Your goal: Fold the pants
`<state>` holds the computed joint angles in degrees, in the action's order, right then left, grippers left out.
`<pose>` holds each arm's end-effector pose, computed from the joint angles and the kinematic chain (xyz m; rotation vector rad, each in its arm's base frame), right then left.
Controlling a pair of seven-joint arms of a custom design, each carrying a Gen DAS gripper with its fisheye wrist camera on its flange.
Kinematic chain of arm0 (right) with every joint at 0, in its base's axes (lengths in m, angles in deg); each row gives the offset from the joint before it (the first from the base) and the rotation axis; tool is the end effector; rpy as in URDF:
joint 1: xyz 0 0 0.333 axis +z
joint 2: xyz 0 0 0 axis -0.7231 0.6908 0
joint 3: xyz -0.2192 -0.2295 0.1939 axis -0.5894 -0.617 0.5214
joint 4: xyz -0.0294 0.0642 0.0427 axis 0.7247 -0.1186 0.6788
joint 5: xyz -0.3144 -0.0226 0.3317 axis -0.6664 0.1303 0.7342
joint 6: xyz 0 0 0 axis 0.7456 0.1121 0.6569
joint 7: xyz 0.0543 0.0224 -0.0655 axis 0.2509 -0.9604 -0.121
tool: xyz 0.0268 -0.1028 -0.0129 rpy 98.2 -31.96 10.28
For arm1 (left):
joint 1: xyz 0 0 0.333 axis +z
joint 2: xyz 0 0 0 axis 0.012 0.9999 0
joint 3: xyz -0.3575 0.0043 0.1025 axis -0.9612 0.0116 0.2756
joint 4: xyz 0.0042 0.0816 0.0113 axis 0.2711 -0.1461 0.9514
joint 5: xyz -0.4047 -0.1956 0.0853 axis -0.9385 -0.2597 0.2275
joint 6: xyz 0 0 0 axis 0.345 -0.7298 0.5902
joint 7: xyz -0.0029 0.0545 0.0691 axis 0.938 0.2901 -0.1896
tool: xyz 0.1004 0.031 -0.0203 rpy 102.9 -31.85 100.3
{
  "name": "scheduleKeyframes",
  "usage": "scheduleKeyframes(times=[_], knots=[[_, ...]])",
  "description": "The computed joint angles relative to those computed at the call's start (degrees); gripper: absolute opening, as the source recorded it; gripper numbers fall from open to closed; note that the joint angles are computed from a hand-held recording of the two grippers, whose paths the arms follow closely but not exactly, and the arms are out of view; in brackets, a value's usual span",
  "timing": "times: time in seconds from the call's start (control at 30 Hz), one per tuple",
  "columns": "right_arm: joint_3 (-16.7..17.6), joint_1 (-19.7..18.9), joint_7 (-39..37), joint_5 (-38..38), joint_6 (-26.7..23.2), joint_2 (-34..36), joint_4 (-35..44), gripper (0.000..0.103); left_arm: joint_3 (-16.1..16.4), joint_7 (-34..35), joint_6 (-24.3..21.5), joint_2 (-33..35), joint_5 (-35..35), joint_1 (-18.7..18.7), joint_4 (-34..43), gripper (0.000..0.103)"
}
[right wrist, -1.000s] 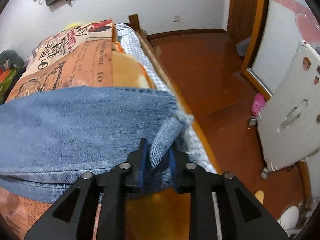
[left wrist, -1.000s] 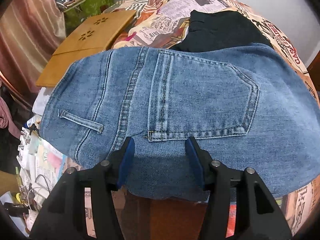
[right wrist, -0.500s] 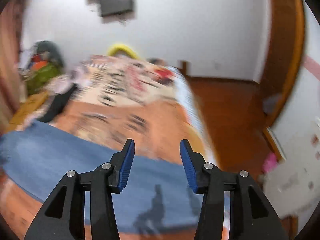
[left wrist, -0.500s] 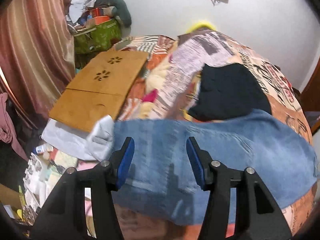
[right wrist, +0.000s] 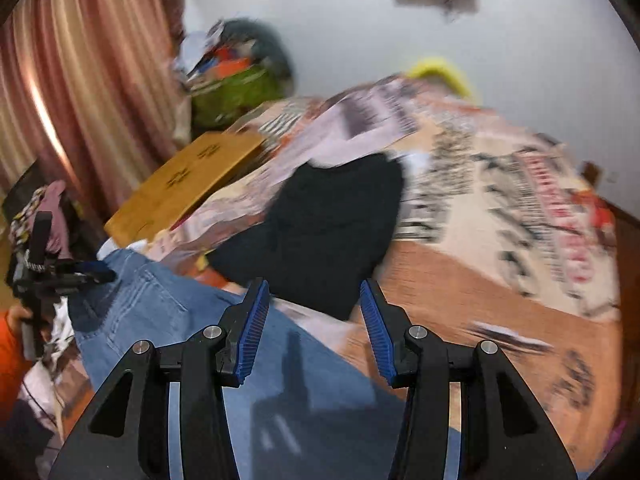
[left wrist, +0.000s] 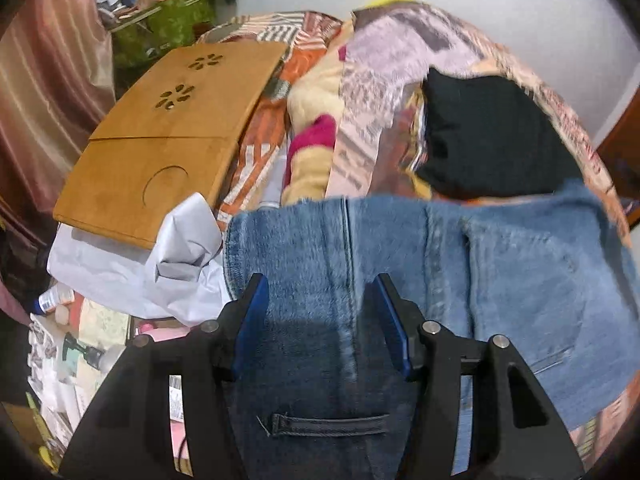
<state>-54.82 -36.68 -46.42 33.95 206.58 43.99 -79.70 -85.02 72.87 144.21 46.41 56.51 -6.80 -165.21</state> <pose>0.5592 0.0750 0.5765 -2.0584 1.0948 -0.2188 0.4432 -0.0890 0.4742 -2.1775 1.6594 -0.4524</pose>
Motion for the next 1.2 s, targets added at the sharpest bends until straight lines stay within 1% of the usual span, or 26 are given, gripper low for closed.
scheduleKeyframes(times=[0.03,0.1,0.17,0.27,0.33,0.37,0.4,0.43,0.5,0.6,0.67,0.73,0.77,0.8,0.83,0.87,0.9,0.93,0.97,1.0,1.03,1.07,1.1,1.13,1.2], knots=[[0.6,0.3,1.0,-0.8,-1.0,1.5,1.0,0.044,-0.2,0.1,0.3,0.2,0.4,0.0,-0.3,0.054],[1.3,0.7,2.8,-2.3,-3.2,3.6,2.6,0.044,-0.7,-0.1,1.6,0.2,1.6,0.4,-1.5,0.058],[1.8,1.0,3.7,-3.4,-4.9,4.7,3.3,0.044,-0.3,0.0,3.3,-0.3,1.6,0.3,-2.6,0.058],[2.9,1.0,6.5,-7.7,-5.6,6.4,3.9,0.043,0.9,0.6,5.1,-0.7,0.5,-0.2,-3.7,0.059],[2.9,1.0,7.9,-8.8,-7.3,7.3,4.5,0.027,1.0,0.3,6.4,-0.9,0.3,-0.1,-4.5,0.059],[3.0,1.1,8.2,-9.1,-7.3,7.3,4.3,0.026,0.7,0.0,6.8,-1.1,0.5,0.1,-4.9,0.059],[2.9,1.2,7.5,-9.0,-7.2,7.0,4.2,0.021,0.0,-0.6,7.1,-1.3,1.4,0.6,-5.3,0.059],[3.1,1.4,5.9,-9.3,-6.5,6.2,3.5,0.012,-0.4,-1.1,7.2,-1.5,2.1,1.0,-5.6,0.06],[3.9,2.0,3.5,-10.5,-2.0,4.3,1.0,0.01,-1.0,-2.0,7.2,-1.8,3.2,1.3,-5.9,0.06],[4.6,3.1,-0.8,-11.8,5.3,1.6,-2.7,0.007,-0.4,-1.8,6.6,-1.7,3.2,0.9,-5.7,0.062],[5.2,3.2,-0.6,-13.3,10.1,0.8,-4.1,0.003,-0.4,-1.8,6.3,-1.6,3.6,0.9,-5.6,0.063],[5.6,2.3,3.2,-15.9,12.1,2.2,-3.2,0.003,-1.7,-3.0,5.5,-1.4,5.4,2.2,-5.3,0.07],[6.1,1.5,6.8,-18.2,13.3,3.4,-2.6,0.001,-2.8,-4.3,4.4,-1.2,7.0,3.3,-4.9,0.08],[6.3,0.8,10.2,-20.1,15.1,4.4,-2.3,0.001,-1.9,-4.0,4.5,-1.0,6.6,2.9,-4.9,0.081],[5.3,1.0,10.2,-19.1,14.0,4.9,-1.5,0.001,-0.3,-3.1,5.0,-1.1,4.9,1.9,-5.1,0.081],[4.0,1.6,8.7,-16.3,12.1,4.7,-1.1,0.001,1.1,-2.4,5.1,-1.3,2.9,1.0,-5.2,0.081],[3.6,1.9,8.1,-14.8,11.3,4.3,-1.1,0.001,1.8,-2.0,5.0,-1.8,1.6,0.5,-5.3,0.077],[3.0,2.1,7.0,-13.5,10.4,3.3,-1.5,0.002,1.6,-2.0,4.5,-2.3,1.2,0.5,-5.0,0.076],[2.7,2.4,5.7,-12.5,9.7,2.2,-1.9,0.002,0.6,-2.9,3.7,-3.0,1.9,1.2,-4.7,0.074],[2.5,2.6,4.7,-11.6,8.7,0.9,-2.4,0.005,-0.5,-4.0,3.2,-3.7,2.7,1.8,-4.4,0.074],[2.4,2.9,4.1,-10.8,8.2,-0.2,-3.0,0.013,-1.1,-4.7,3.1,-4.5,3.5,2.1,-4.3,0.074],[2.0,3.6,2.5,-8.9,7.2,-1.2,-3.3,0.018,-1.4,-5.2,3.6,-5.4,3.9,1.9,-4.2,0.074],[1.7,4.4,0.8,-6.9,6.4,-2.2,-3.8,0.031,-1.1,-5.1,4.1,-5.9,3.8,1.3,-4.1,0.074],[1.6,4.9,-0.6,-5.6,6.1,-2.6,-4.0,0.041,-1.2,-5.2,4.5,-6.5,3.8,0.8,-4.0,0.074],[2.4,5.7,-2.9,-5.3,5.3,-3.6,-4.9,0.042,-2.4,-6.0,4.2,-6.4,5.3,1.0,-3.4,0.074]])
